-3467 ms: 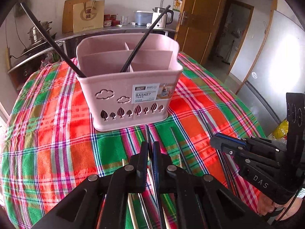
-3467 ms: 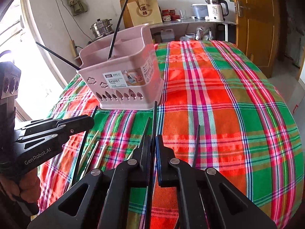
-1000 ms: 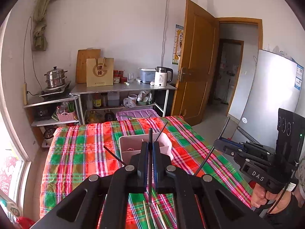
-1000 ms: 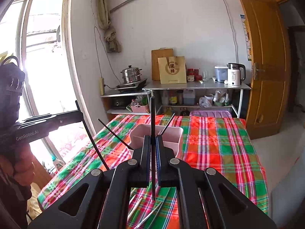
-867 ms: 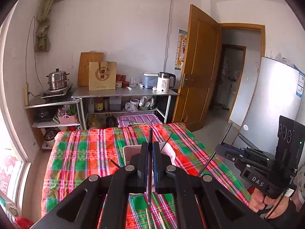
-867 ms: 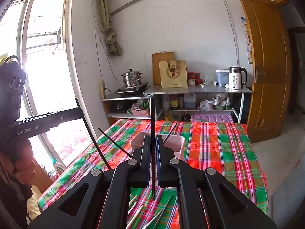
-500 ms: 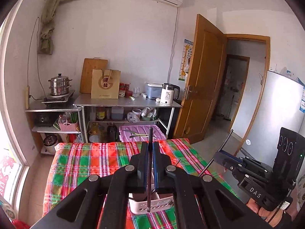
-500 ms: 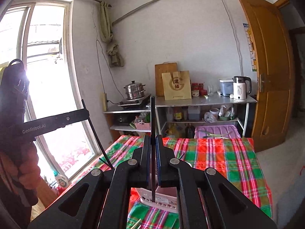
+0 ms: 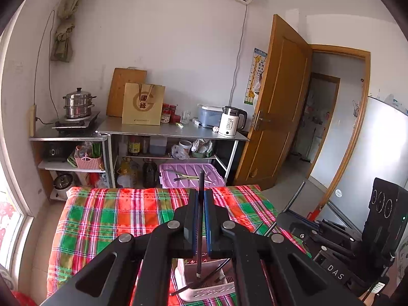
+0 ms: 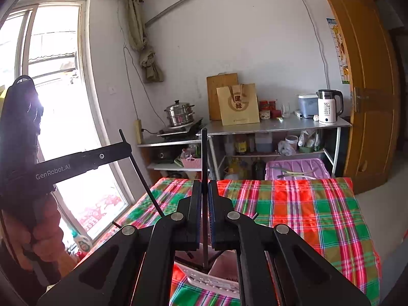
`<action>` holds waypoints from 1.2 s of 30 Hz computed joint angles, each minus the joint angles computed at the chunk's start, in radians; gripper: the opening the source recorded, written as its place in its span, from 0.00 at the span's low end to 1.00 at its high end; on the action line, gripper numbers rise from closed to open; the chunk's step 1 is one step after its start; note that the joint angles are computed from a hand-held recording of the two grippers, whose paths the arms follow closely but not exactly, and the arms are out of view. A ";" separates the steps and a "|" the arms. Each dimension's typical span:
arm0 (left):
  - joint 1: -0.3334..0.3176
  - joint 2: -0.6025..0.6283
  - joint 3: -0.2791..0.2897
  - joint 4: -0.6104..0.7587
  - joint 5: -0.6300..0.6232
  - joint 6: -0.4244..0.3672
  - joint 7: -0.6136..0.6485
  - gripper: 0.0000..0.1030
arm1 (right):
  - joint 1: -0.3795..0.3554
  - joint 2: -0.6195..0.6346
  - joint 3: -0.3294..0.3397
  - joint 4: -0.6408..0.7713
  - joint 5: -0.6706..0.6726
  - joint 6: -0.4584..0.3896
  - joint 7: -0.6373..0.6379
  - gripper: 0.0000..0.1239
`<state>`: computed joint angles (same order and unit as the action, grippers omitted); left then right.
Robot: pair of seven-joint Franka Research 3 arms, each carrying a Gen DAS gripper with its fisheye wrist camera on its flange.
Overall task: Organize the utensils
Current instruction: 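Open the left tool into the basket while the right tool releases its chopstick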
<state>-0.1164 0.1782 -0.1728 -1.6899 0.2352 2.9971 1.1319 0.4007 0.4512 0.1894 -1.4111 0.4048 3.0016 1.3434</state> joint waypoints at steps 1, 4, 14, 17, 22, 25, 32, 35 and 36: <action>0.005 0.010 -0.006 0.003 -0.009 -0.002 0.012 0.04 | 0.002 0.005 -0.002 0.002 -0.002 -0.004 0.002 0.04; 0.009 0.036 -0.013 0.011 -0.022 -0.019 0.033 0.04 | 0.016 0.014 -0.022 -0.001 -0.018 -0.017 0.020 0.04; 0.006 0.096 -0.017 0.044 -0.044 -0.095 0.068 0.04 | 0.038 0.044 -0.058 -0.001 -0.076 -0.078 0.084 0.04; -0.002 0.104 -0.008 0.051 -0.035 -0.118 0.056 0.04 | 0.035 0.050 -0.058 0.002 -0.083 -0.099 0.093 0.04; 0.001 0.100 -0.013 0.042 -0.044 -0.131 0.072 0.04 | 0.020 0.044 -0.046 -0.007 -0.076 -0.115 0.089 0.04; -0.005 0.075 -0.005 0.014 -0.030 -0.108 0.056 0.08 | 0.028 0.016 -0.062 -0.040 -0.086 -0.096 0.104 0.07; -0.031 -0.038 0.036 -0.112 0.079 -0.018 -0.070 0.20 | -0.018 -0.102 -0.007 -0.189 -0.020 0.006 0.032 0.15; -0.035 -0.095 0.044 -0.174 0.149 0.011 -0.139 0.20 | -0.047 -0.163 0.030 -0.267 0.038 0.051 -0.022 0.16; -0.031 -0.116 0.040 -0.198 0.156 0.023 -0.149 0.20 | -0.059 -0.182 0.046 -0.293 0.063 0.066 -0.049 0.16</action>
<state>-0.1471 0.0623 -0.1328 -1.8882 0.3915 3.0202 0.9824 0.3419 0.2690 0.2357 -1.7037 0.4676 3.0673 1.2944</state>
